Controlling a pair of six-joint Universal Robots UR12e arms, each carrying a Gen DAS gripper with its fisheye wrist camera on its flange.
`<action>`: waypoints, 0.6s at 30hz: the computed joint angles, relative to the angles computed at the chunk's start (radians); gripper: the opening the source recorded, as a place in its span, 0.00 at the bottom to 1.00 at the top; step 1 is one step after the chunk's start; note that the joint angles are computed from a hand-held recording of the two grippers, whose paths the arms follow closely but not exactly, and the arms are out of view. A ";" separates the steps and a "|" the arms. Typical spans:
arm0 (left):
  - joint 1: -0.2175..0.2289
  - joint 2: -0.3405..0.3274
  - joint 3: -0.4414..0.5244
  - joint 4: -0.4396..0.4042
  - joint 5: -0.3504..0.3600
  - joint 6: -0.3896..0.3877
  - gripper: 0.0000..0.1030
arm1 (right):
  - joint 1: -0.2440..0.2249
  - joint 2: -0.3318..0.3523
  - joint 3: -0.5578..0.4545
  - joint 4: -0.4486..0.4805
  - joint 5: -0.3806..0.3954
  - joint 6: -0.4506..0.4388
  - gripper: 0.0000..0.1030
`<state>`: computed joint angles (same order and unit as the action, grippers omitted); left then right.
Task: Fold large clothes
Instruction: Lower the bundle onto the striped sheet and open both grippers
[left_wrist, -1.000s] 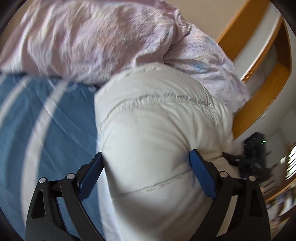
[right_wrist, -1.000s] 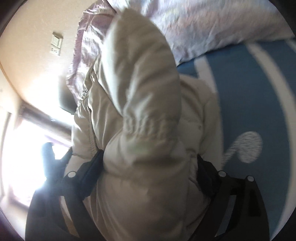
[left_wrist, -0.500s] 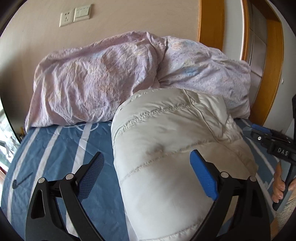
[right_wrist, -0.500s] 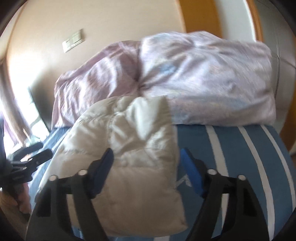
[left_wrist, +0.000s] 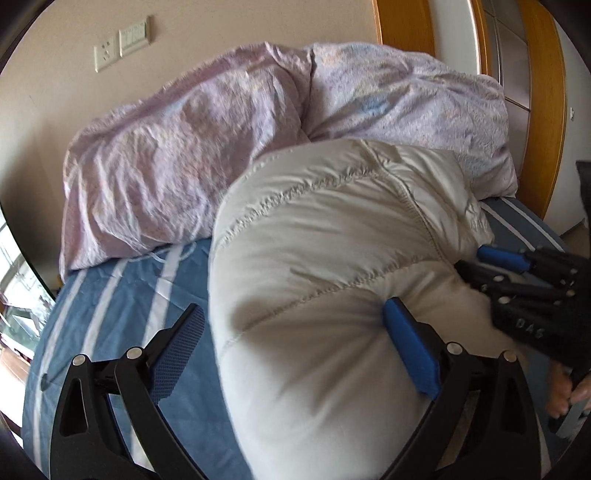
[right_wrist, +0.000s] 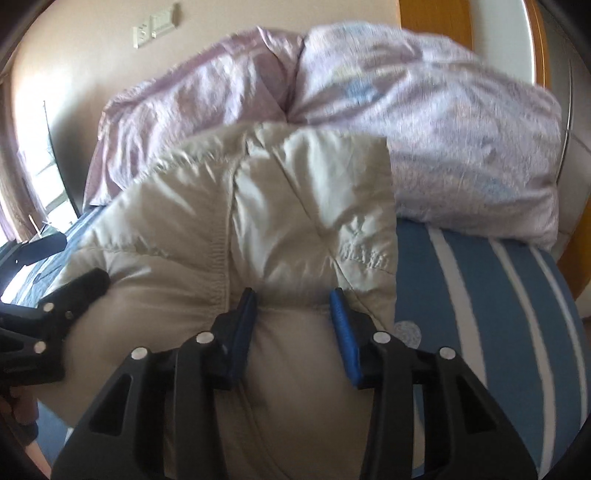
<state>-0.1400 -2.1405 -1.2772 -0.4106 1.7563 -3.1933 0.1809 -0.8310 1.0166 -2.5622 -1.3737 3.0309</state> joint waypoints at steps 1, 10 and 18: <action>0.001 -0.005 0.007 -0.011 -0.007 -0.006 0.97 | -0.002 0.007 -0.009 0.011 0.004 0.008 0.40; -0.018 -0.043 0.049 -0.039 0.039 -0.019 0.99 | -0.011 0.027 -0.019 0.023 0.023 0.027 0.41; -0.015 -0.048 0.058 -0.051 0.037 -0.027 0.99 | -0.021 0.016 -0.037 0.027 0.054 0.088 0.42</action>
<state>-0.1553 -2.1884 -1.2195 -0.4619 1.7936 -3.2201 0.1594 -0.8147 0.9798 -2.5356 -1.3197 3.1186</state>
